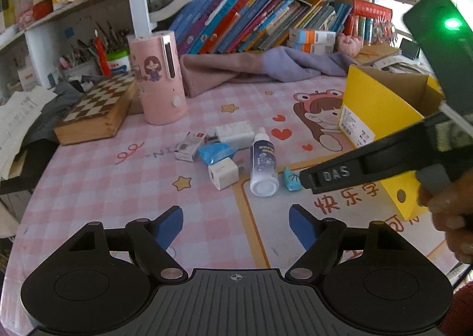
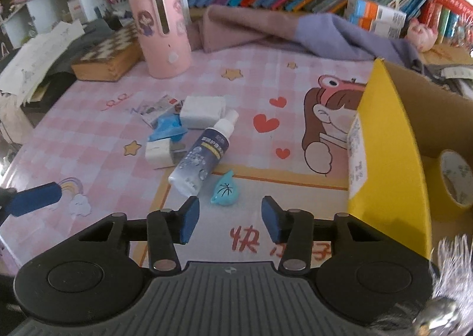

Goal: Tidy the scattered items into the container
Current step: 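Grasp the blue teardrop toy with the right tool while the left tool grasps the spray bottle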

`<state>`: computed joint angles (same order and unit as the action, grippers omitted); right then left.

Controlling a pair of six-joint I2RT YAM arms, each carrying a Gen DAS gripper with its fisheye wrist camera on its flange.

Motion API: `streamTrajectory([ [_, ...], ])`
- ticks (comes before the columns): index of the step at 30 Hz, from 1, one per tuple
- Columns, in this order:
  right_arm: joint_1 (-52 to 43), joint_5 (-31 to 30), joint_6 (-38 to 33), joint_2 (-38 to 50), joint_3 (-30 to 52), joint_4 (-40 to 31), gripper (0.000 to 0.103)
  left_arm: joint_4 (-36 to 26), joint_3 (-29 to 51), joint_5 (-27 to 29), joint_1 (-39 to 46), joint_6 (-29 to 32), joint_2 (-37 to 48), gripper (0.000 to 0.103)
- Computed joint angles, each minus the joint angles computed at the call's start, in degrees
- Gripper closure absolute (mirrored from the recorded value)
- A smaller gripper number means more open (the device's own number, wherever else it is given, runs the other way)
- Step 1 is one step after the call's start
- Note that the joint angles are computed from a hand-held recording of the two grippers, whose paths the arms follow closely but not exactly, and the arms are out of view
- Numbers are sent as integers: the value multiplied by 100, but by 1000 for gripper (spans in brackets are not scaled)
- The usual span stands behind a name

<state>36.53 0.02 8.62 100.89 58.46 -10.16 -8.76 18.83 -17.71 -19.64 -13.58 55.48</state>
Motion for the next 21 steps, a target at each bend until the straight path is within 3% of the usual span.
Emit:
streamTrajectory([
  [8,-42,-112,-186,1091,1155,-537,68,463,215,403,384,370,753,30],
  [11,-72,-184,-323,1352,1427,-759,79,637,310,551,478,504,1037,33],
  [17,-256,-127,-291,1208,1285,-522,80,1058,580,814,561,734,1720,38],
  [21,-384,-101,-252,935,1131,-231,80,1321,943,1032,633,857,2428,49],
])
